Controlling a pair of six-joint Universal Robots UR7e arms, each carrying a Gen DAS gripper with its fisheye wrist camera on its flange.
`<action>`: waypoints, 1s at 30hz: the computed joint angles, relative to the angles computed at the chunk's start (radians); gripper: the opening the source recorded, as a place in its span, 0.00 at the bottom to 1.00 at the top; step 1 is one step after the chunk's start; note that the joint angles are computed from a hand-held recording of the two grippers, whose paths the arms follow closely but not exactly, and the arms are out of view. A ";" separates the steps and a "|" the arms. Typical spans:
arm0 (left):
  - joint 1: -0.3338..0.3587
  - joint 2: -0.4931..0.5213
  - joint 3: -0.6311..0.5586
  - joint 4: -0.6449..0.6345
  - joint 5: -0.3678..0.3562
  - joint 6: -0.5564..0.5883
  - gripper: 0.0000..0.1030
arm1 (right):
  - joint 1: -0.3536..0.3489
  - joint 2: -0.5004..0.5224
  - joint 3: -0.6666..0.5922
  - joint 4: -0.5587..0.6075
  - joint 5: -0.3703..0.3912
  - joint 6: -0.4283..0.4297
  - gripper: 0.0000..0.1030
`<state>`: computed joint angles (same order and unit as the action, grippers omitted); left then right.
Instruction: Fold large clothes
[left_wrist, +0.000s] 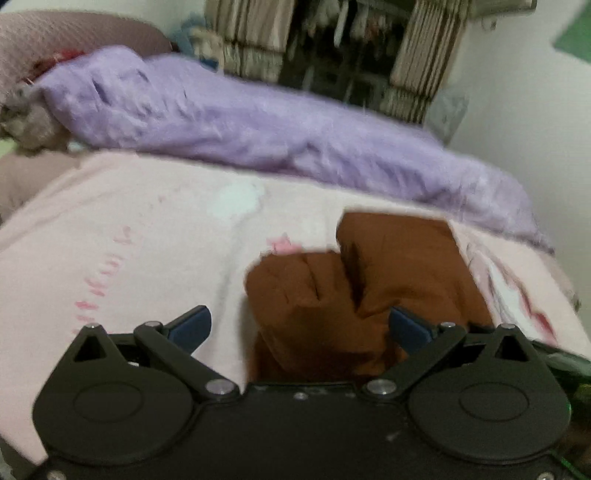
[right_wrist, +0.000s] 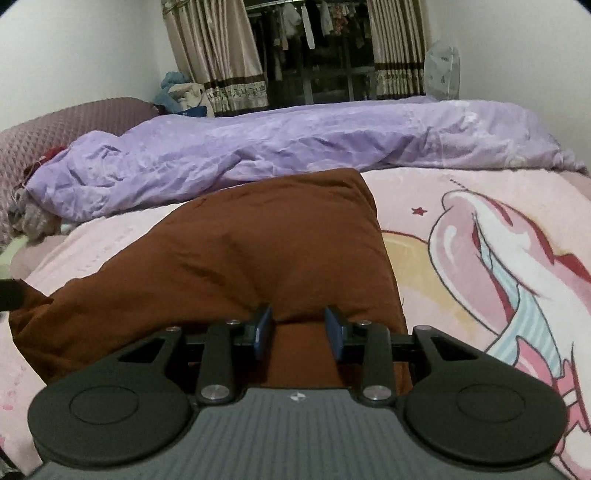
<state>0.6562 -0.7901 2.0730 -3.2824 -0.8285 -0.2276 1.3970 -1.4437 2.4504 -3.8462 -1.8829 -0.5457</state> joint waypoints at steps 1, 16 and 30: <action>0.010 0.019 -0.027 0.042 0.002 -0.010 0.97 | -0.003 -0.007 0.005 0.004 0.005 0.003 0.40; -0.043 -0.016 0.078 0.014 -0.004 0.060 0.16 | 0.031 -0.049 0.013 0.044 -0.027 -0.008 0.56; -0.049 0.070 -0.016 -0.149 0.192 0.178 1.00 | 0.061 -0.039 -0.022 0.020 -0.049 -0.007 0.61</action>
<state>0.6069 -0.7198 2.0573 -3.4315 -0.6367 -0.0494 1.4579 -1.4824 2.4281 -3.8264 -1.9322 -0.5532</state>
